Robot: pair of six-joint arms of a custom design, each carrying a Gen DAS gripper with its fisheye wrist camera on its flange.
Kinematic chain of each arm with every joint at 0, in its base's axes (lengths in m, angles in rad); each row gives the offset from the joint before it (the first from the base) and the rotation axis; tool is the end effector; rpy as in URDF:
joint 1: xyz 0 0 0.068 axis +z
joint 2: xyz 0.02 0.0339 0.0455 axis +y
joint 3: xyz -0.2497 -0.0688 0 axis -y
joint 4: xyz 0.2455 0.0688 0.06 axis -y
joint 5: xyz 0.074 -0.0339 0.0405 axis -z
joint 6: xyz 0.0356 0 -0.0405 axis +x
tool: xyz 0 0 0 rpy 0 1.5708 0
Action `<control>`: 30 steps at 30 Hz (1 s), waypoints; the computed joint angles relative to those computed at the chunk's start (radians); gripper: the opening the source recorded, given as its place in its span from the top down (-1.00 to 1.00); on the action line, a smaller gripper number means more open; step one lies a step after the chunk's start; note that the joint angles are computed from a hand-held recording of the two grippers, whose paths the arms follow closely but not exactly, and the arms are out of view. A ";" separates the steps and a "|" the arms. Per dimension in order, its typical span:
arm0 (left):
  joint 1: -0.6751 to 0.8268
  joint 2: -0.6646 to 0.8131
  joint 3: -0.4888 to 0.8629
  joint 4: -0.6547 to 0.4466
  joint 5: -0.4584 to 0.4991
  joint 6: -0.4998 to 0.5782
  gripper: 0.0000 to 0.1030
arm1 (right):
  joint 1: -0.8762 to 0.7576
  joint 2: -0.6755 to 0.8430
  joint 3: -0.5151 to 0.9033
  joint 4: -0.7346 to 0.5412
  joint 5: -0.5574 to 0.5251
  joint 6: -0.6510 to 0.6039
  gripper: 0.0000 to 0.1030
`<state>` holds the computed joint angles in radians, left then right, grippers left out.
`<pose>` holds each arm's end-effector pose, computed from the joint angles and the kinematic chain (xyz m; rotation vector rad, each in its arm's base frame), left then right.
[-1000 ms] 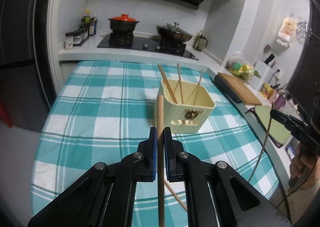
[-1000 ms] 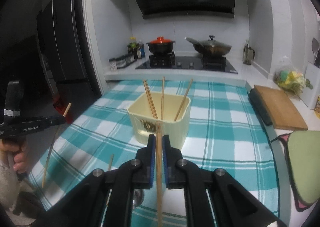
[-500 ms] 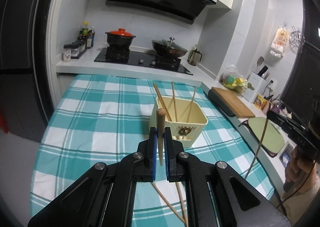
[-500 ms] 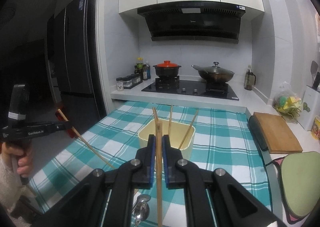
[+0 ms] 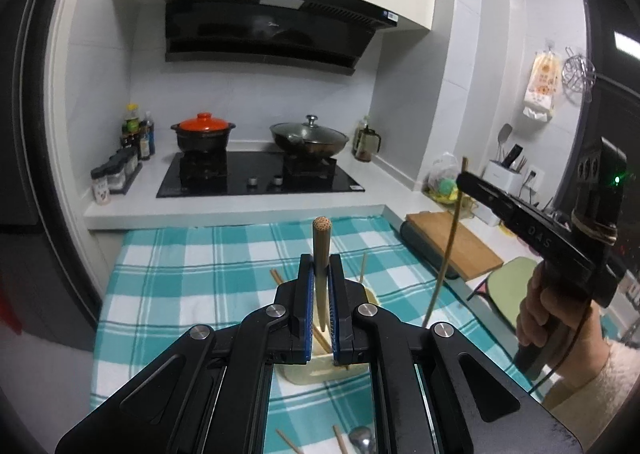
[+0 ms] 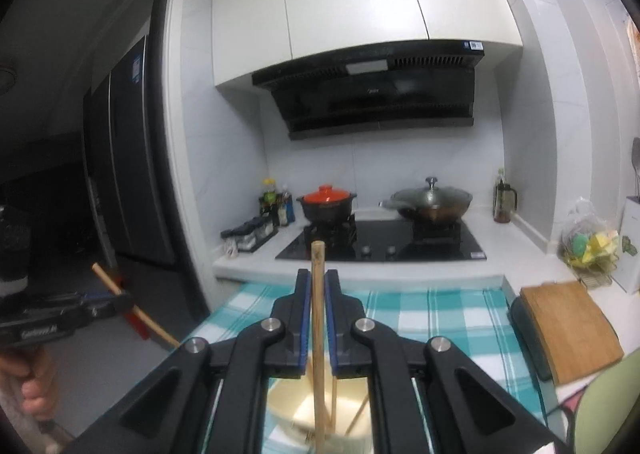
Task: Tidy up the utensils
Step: 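Lift both held chopsticks and carry them above the cream utensil box, then lower the chopsticks into the box and open both tools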
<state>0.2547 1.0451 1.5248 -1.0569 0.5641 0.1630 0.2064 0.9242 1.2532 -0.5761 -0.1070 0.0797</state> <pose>0.1713 0.0249 0.4392 0.2270 2.0559 -0.3496 0.1838 0.0424 0.4221 -0.1915 1.8166 0.2994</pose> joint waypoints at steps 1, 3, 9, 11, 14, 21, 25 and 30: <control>-0.049 0.024 0.013 0.010 -0.052 -0.008 0.91 | -0.007 0.033 0.002 0.050 -0.001 0.005 0.87; -0.142 0.077 0.027 0.031 -0.153 -0.017 0.91 | -0.016 0.087 -0.007 0.142 0.004 0.021 0.87; -0.261 0.197 0.003 0.104 -0.277 -0.053 0.91 | -0.054 0.233 -0.063 0.336 -0.019 0.064 0.87; -0.287 0.237 -0.012 0.129 -0.305 -0.068 0.91 | -0.066 0.285 -0.071 0.360 -0.032 0.064 0.87; -0.315 0.308 -0.037 0.161 -0.337 -0.085 0.91 | -0.078 0.383 -0.044 0.336 -0.059 0.062 0.87; -0.354 0.437 -0.077 0.205 -0.395 -0.115 0.87 | -0.096 0.610 0.094 0.108 -0.128 0.065 0.84; -0.356 0.423 -0.113 0.212 -0.420 -0.127 -0.23 | -0.110 0.654 0.122 0.025 -0.120 0.071 0.57; -0.344 0.216 -0.270 0.264 -0.498 -0.106 -0.88 | -0.143 0.504 -0.006 0.057 -0.129 0.077 -0.02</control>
<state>-0.0893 1.2612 1.2546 -0.7930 0.0658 0.0575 0.0635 1.4286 1.2470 -0.5190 -0.2357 0.1563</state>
